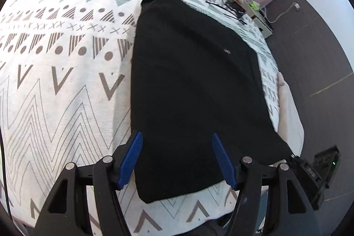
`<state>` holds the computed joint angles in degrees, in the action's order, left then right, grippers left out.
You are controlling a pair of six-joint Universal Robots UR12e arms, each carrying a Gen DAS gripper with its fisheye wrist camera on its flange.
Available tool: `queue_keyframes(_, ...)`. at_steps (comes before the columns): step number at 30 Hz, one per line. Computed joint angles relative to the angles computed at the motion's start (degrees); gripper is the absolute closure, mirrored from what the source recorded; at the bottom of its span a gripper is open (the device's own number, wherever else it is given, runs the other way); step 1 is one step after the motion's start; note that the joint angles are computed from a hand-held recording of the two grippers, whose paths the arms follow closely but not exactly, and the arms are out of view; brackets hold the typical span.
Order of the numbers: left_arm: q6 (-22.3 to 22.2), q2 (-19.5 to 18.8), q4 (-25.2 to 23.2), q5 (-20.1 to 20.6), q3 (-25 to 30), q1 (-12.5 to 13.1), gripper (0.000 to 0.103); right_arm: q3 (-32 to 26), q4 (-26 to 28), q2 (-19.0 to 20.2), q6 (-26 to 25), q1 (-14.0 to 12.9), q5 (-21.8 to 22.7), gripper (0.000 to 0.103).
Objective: Fold large clothes
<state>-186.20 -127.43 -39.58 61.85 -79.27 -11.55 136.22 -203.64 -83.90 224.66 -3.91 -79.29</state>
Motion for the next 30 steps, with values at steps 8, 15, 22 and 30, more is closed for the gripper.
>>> queue_keyframes(8,-3.1,-0.4,1.3,-2.4,-0.5,1.2,0.037,-0.6,0.6,-1.5,-0.8,-1.4,6.1,0.103)
queue_keyframes(15,-3.6,-0.4,2.2,-3.3,-1.0,2.2,0.037,-3.4,5.7,-0.1,-2.2,0.3,7.5,0.03)
queue_keyframes(22,-4.5,-0.9,2.8,-5.4,-1.6,3.1,0.037,-4.0,7.4,-0.8,-0.6,0.7,6.3,0.014)
queue_keyframes(30,-4.2,-2.2,2.4,-8.7,-0.9,3.5,0.037,-3.3,9.3,-2.0,0.8,2.0,2.9,0.014)
